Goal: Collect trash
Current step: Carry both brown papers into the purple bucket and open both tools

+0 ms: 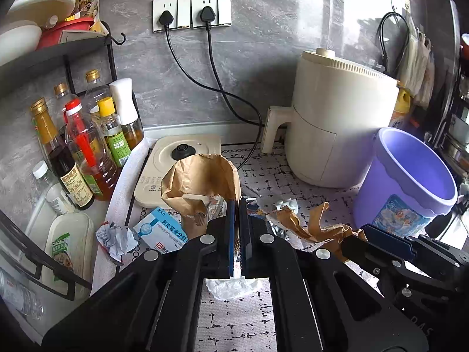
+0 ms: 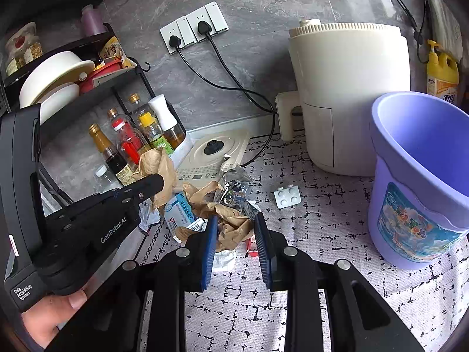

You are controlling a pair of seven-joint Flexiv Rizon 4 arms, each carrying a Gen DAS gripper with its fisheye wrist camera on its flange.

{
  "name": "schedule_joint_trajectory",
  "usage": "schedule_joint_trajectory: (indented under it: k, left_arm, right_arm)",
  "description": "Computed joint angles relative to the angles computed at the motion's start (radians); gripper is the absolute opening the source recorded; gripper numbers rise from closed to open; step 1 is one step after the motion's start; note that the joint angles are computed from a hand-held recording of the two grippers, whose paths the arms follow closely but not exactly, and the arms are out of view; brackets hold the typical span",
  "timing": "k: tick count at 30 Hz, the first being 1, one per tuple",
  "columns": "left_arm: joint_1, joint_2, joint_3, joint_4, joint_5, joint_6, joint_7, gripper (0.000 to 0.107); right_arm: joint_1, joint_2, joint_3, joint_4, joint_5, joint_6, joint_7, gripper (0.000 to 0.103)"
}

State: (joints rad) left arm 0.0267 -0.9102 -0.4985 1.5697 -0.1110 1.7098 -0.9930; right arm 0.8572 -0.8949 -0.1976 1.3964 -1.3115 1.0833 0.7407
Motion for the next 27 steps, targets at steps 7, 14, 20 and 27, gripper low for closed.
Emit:
schedule_joint_trajectory:
  k: [7,14,20,27]
  left_arm:
    - [0.015,-0.014,-0.09,-0.025,0.022,-0.018,0.05,0.004]
    - [0.021,-0.038,-0.178,-0.055,0.023,-0.047,0.123,0.004]
    - [0.018,-0.06,-0.239,-0.078,0.01,-0.074,0.193,0.004]
    - [0.0,-0.087,-0.283,-0.111,-0.028,-0.116,0.272,0.004]
  right_arm:
    - [0.001,0.105,0.021,0.112,-0.051,-0.119,0.055,0.027]
    - [-0.029,0.185,0.088,0.192,-0.088,-0.26,0.097,0.027]
    - [-0.044,0.238,0.139,0.249,-0.086,-0.376,0.121,0.027]
    - [-0.053,0.28,0.185,0.301,-0.047,-0.5,0.152,0.028]
